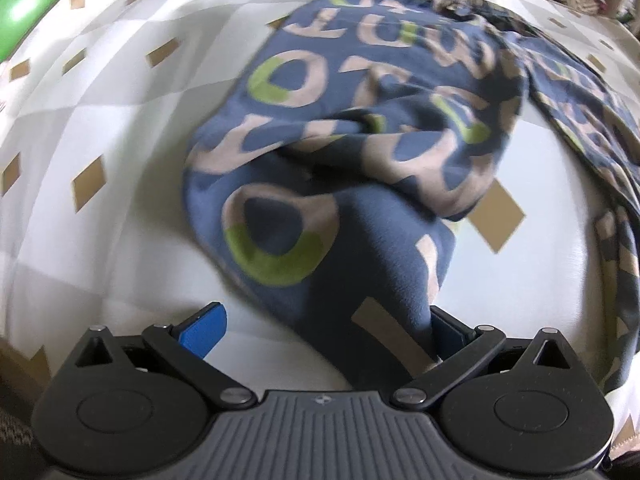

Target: Fold clothes

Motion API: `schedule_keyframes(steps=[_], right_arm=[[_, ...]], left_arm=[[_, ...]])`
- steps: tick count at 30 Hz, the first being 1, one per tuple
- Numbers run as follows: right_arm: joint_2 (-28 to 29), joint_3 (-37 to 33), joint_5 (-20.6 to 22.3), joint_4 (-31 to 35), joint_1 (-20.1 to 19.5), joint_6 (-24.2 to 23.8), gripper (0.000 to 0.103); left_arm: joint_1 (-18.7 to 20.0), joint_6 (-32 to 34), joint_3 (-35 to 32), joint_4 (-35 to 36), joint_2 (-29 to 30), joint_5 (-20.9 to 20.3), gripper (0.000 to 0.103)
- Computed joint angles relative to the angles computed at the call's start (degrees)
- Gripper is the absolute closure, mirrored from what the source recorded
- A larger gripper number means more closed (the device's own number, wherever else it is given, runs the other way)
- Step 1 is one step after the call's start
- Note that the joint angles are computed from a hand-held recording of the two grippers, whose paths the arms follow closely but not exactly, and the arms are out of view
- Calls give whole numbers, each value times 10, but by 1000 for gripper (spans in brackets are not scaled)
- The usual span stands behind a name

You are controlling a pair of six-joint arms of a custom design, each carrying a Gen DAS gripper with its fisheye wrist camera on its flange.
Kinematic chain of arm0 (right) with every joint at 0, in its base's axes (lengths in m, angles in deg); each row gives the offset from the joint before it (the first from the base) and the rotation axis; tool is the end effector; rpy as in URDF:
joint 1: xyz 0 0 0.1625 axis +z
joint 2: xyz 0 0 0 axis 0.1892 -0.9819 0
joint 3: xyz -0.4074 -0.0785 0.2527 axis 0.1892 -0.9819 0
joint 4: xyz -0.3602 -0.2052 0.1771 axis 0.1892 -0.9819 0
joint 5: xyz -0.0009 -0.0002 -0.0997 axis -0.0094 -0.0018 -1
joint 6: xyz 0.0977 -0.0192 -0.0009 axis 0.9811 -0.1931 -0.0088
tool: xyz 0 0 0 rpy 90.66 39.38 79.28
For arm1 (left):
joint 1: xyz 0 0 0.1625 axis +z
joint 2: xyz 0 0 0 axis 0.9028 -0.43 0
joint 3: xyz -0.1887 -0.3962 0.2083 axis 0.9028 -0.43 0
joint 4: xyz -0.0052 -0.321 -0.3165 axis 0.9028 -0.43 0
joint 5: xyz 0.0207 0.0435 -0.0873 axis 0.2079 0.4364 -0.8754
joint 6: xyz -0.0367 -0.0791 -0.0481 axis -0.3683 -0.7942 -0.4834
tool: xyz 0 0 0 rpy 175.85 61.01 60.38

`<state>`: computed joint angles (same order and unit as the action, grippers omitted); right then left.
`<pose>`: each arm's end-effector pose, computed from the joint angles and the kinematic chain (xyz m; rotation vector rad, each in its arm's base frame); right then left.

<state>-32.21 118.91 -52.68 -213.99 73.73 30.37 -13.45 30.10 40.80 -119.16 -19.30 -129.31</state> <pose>0.0311 -0.5524 0.2093 -0.1556 -2.4439 0.7470 -0.1954 -0.5760 0.0071 -0.1760 2.2520 -0.5076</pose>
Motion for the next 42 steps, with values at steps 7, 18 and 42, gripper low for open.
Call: schedule_keyframes(steps=[7,18,42], right_arm=[[-30,22,27,18,-17,36,38],[-22,32,61,45,-17,29,38],[37,27,-14,-46,17,-48,88]], left_arm=[[-15,-29,16,17,-9,3,0],[-42,-7,45,-28,-13,-8,0],[-41,10,41,-27,-6,-9,0]])
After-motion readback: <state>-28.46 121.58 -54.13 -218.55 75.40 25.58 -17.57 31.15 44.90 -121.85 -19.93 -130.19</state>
